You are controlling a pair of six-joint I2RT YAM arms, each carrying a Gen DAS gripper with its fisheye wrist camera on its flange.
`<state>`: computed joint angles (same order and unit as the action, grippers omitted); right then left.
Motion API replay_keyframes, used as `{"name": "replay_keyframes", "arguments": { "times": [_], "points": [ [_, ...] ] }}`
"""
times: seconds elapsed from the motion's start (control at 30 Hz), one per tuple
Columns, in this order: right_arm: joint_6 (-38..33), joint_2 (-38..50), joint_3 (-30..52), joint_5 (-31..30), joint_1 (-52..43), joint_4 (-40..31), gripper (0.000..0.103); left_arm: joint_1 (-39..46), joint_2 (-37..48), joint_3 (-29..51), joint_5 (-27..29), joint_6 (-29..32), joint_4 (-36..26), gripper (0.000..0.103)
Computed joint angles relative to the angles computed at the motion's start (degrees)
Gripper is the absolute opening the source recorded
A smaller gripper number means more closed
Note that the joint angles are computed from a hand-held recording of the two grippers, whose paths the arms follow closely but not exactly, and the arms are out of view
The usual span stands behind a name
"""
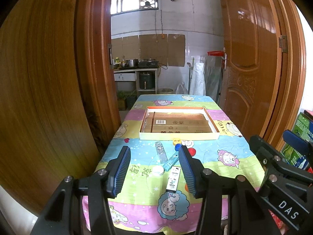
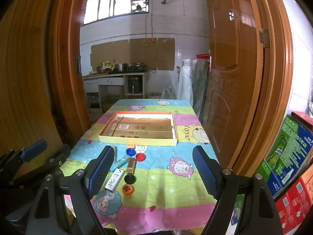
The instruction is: Organize rigid objects
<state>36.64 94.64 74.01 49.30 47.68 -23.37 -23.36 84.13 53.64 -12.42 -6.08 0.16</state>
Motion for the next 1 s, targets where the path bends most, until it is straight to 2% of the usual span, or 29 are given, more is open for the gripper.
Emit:
{"name": "replay_keyframes", "arguments": {
  "times": [0.63,1.0],
  "points": [
    [-0.13,-0.89,-1.8,-1.12,-0.65,2.04,0.084,0.03,0.29,0.72,-0.4,-0.56,-0.97,0.051],
    [-0.96,-0.63,-4.37,-4.7,-2.52,5.44,0.084,2.47,5.24,2.66,1.73,-0.55,-0.13,0.051]
  ]
}}
